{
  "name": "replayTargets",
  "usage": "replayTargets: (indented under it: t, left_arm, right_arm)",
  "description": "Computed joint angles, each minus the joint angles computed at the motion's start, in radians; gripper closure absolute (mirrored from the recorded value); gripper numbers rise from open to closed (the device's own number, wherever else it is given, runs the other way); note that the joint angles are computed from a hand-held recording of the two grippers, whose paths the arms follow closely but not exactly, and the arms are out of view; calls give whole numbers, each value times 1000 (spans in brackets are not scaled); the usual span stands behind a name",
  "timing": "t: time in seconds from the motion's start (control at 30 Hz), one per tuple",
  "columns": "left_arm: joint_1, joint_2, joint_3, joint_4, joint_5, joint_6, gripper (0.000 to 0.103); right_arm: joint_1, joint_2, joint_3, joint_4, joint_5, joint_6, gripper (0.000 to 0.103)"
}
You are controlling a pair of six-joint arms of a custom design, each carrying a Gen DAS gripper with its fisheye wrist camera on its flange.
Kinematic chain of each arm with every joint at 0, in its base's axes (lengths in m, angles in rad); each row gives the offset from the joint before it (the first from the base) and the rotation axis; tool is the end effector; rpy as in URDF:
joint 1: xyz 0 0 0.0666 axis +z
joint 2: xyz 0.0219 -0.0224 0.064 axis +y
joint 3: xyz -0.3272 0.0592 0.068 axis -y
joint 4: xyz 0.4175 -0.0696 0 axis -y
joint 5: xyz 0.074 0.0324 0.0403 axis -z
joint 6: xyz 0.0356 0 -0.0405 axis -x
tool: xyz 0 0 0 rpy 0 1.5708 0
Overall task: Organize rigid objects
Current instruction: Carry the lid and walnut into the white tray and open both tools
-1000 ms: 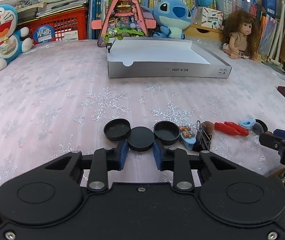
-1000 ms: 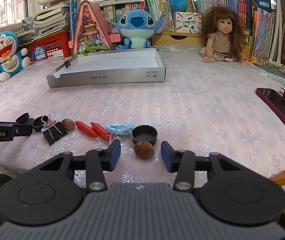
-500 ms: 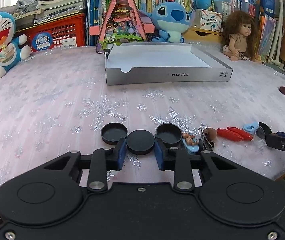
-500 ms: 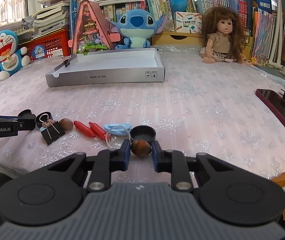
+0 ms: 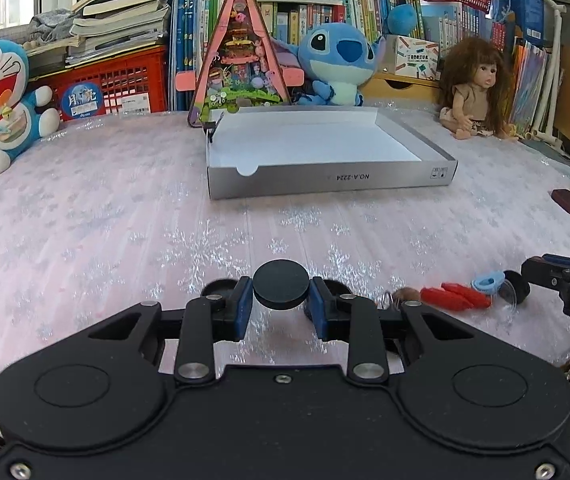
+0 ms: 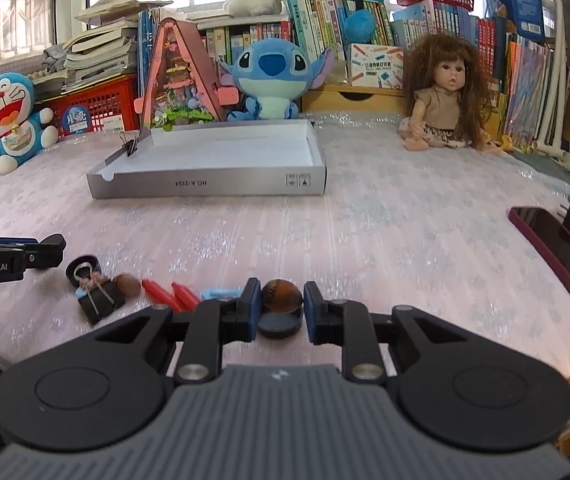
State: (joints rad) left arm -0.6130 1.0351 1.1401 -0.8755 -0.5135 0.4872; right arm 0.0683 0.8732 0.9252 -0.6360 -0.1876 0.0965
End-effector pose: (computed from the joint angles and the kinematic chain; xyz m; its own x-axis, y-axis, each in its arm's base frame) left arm 0.3401 -0.2183 0.4171 -0.6030 -0.0744 -0.7942 -0.0786 0.9963 -0.0336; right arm 0.3703 0.0316 0.3865 -0.5261 -0.1309 -0.8403 -0.2742 0.9614 0.0220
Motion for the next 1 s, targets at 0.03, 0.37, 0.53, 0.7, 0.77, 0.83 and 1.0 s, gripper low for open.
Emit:
replayTargets:
  t: [0.03,0.37,0.53,0.7,0.77,0.83,1.0]
  left_arm:
    - [5,5,8,-3,4,-3,75]
    - [128,133,198,38,91,-111,75]
    - [215,291,375,9,180,-91,75]
    - [260,453,536,-40,219,-72,75]
    - [268,504,577,-56,221,-73,75]
    - [275,542,605,-72,222,-65,75]
    - [283,599,630,-72,208,-85,75]
  right_arm:
    - [0,11,11,1,-3,-2,76]
    - [-7,243,259,-8,-85,-18,76]
    - [5,401,434,-40,-108,-26,76]
    - [29,562,602,-93,-119,-7,76]
    - [40,617,657,-121,-107,5,76]
    - [51,664,701,-143,-86,10,76]
    - [62,741,775,-175,-61,7,76]
